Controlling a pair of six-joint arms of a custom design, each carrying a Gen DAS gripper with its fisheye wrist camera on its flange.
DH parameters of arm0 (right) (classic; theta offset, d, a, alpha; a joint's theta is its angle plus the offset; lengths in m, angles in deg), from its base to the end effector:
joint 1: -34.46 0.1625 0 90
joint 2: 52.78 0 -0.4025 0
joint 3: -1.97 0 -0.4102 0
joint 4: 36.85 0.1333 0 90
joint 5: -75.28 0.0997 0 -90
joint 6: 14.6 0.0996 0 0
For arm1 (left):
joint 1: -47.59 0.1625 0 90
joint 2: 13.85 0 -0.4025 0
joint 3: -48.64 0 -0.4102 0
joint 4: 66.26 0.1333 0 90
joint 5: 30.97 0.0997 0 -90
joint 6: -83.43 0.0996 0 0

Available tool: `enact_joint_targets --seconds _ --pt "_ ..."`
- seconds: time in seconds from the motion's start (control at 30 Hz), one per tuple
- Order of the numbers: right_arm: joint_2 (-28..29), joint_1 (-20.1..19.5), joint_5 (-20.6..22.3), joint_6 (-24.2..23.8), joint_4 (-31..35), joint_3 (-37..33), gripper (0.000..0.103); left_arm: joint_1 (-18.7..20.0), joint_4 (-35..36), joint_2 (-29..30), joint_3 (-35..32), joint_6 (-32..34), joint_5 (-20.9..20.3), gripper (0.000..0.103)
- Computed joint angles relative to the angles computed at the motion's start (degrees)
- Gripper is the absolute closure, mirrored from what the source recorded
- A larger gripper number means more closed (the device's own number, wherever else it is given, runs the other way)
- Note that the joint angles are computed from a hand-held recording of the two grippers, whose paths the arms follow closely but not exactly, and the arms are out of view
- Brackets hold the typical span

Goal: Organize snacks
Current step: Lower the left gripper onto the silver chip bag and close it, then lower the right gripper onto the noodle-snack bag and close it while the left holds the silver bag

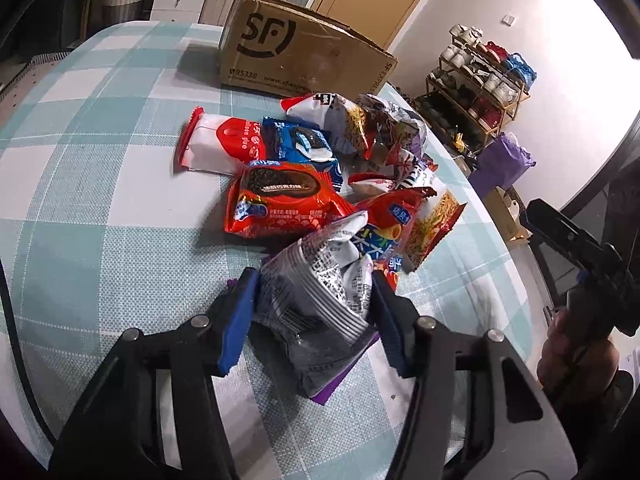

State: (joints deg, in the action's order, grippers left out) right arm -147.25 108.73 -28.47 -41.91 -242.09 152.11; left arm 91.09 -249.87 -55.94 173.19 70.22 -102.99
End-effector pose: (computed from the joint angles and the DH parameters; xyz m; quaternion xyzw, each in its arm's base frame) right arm 0.0150 -0.3511 0.2620 0.0278 -0.8633 0.4207 0.2776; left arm -0.2270 -0.4416 -0.0480 0.2670 0.9462 -0.1606 0.0871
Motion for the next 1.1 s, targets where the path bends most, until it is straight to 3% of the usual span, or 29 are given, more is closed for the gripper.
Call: enact_joint_targets --seconds 0.43,0.93,1.1 --pt "0.98 -1.02 0.6 -0.55 -1.52 0.12 0.0 -0.27 -1.47 -0.9 1.47 -0.23 0.51 0.053" --pt "-0.4 -2.08 2.83 2.04 4.28 -0.27 0.0 -0.23 -2.93 -4.01 4.31 -0.67 0.75 0.053" --pt "0.58 -3.76 6.27 2.44 6.77 -1.39 0.0 -0.57 -3.55 -4.99 5.12 -0.55 0.79 0.053"
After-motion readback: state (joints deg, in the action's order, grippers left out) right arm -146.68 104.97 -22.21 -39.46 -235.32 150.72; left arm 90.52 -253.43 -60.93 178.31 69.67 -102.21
